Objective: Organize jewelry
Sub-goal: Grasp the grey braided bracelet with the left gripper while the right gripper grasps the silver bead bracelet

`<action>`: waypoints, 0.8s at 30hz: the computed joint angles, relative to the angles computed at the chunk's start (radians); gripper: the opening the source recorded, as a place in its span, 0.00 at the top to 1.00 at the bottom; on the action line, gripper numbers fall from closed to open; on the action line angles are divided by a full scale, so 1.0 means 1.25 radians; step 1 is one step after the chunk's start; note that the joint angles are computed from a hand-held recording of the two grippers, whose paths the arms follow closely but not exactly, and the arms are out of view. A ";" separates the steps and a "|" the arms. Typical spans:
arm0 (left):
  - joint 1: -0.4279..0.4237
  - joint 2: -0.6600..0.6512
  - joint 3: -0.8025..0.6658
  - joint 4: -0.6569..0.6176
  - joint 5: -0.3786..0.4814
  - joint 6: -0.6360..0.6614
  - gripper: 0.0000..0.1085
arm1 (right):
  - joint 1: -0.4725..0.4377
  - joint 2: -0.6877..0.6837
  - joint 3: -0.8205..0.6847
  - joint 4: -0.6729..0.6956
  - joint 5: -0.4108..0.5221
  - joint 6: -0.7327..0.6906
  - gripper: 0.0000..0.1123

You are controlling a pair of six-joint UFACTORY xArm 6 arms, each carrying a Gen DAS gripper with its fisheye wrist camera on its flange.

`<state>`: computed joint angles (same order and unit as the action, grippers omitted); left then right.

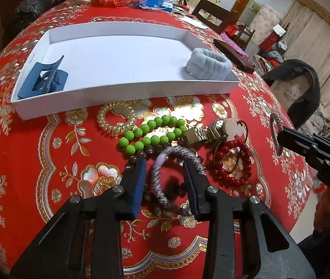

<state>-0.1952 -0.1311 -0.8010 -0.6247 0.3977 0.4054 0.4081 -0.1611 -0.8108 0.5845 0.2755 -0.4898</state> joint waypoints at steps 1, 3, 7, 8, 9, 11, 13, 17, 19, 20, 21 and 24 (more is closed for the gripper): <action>-0.001 -0.001 0.003 0.006 -0.005 0.000 0.70 | 0.000 0.001 0.000 0.000 -0.001 0.001 0.94; -0.005 -0.001 0.005 0.019 -0.012 -0.008 0.73 | -0.001 0.002 0.000 -0.003 -0.002 0.004 0.94; -0.004 0.003 0.006 0.051 -0.014 -0.030 0.94 | -0.002 0.002 0.001 -0.007 -0.007 0.014 0.94; -0.002 0.002 0.004 0.035 -0.005 -0.017 0.95 | -0.003 0.001 0.001 -0.010 -0.009 0.016 0.94; -0.002 -0.001 0.006 0.026 -0.003 -0.011 0.95 | -0.004 0.000 0.002 -0.009 -0.010 0.018 0.94; -0.005 -0.018 0.017 0.006 -0.019 0.004 0.95 | -0.005 -0.004 0.006 -0.009 -0.015 0.020 0.94; -0.006 -0.037 0.020 -0.055 -0.024 0.050 0.95 | -0.006 -0.009 0.009 -0.003 -0.022 0.016 0.94; -0.006 -0.073 0.023 -0.135 -0.015 0.120 0.95 | -0.009 -0.019 0.014 -0.002 -0.030 0.020 0.94; -0.008 -0.084 0.026 -0.148 -0.014 0.132 0.95 | -0.010 -0.020 0.015 -0.016 -0.031 0.032 0.94; -0.007 -0.088 0.026 -0.149 -0.010 0.135 0.95 | -0.010 -0.022 0.017 -0.027 -0.032 0.045 0.94; -0.006 -0.090 0.027 -0.147 -0.010 0.135 0.95 | -0.012 -0.022 0.018 -0.043 -0.031 0.061 0.94; -0.010 -0.097 0.032 -0.124 -0.024 0.126 0.95 | -0.015 -0.020 0.019 -0.093 -0.031 0.111 0.94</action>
<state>-0.2075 -0.2525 -0.7616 -0.7802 0.3682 0.5627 0.3888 -0.1863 -0.7869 0.4679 0.2369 -0.3510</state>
